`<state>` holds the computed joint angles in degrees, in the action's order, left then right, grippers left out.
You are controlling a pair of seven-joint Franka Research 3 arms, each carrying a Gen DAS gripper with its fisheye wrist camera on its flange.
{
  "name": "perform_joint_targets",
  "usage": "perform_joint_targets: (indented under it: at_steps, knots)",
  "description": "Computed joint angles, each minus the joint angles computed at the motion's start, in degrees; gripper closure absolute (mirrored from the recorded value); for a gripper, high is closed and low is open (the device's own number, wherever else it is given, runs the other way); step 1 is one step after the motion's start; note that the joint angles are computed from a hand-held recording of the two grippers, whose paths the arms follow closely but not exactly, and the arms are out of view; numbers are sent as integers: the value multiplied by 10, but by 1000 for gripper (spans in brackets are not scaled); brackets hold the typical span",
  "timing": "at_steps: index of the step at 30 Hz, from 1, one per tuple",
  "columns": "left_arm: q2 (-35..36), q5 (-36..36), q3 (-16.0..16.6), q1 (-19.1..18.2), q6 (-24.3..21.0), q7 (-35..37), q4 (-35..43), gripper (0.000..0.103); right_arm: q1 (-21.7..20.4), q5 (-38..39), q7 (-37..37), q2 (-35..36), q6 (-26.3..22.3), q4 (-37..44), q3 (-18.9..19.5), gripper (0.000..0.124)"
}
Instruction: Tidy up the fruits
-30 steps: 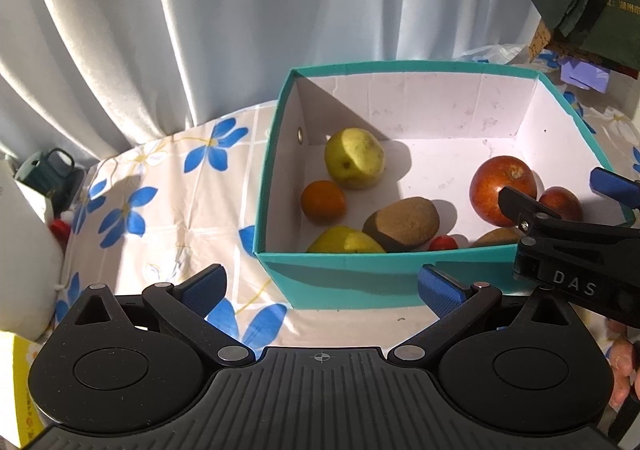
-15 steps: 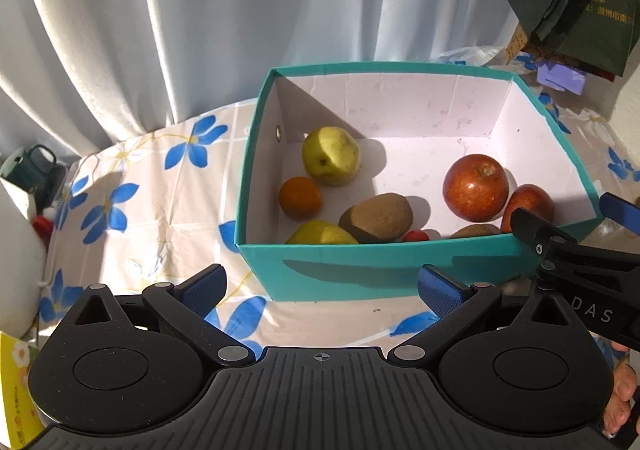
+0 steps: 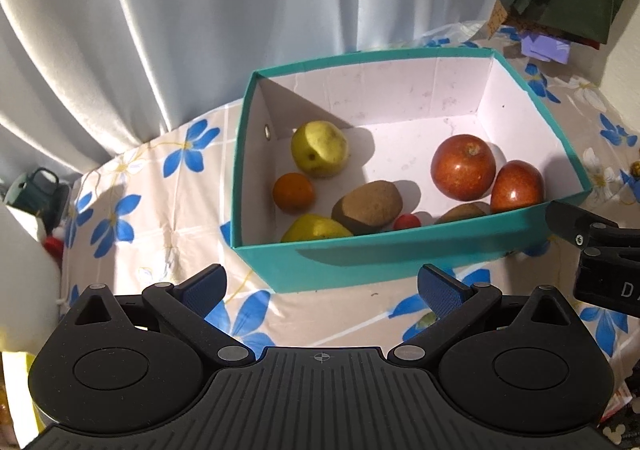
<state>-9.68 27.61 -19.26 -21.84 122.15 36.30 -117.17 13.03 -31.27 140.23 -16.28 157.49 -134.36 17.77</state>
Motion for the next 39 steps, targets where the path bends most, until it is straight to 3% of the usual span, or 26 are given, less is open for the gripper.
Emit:
perform_joint_targets:
  at_steps: [5, 8, 20, 39]
  knots:
    - [40, 61, -16, -7, -92, -18, 51, 0, 17, 31, -21, 7, -57, 22, -8, 21]
    - [46, 61, -9, -11, -104, -26, 63, 0, 25, 29, -27, 26, -113, 51, -9, 21]
    - [59, -16, 13, -7, -73, 34, 80, 0, 93, 62, -128, 127, -267, 176, -59, 21]
    - [83, -70, 23, 6, -61, 92, 91, 0, 133, 92, -195, 189, -333, 251, -93, 21]
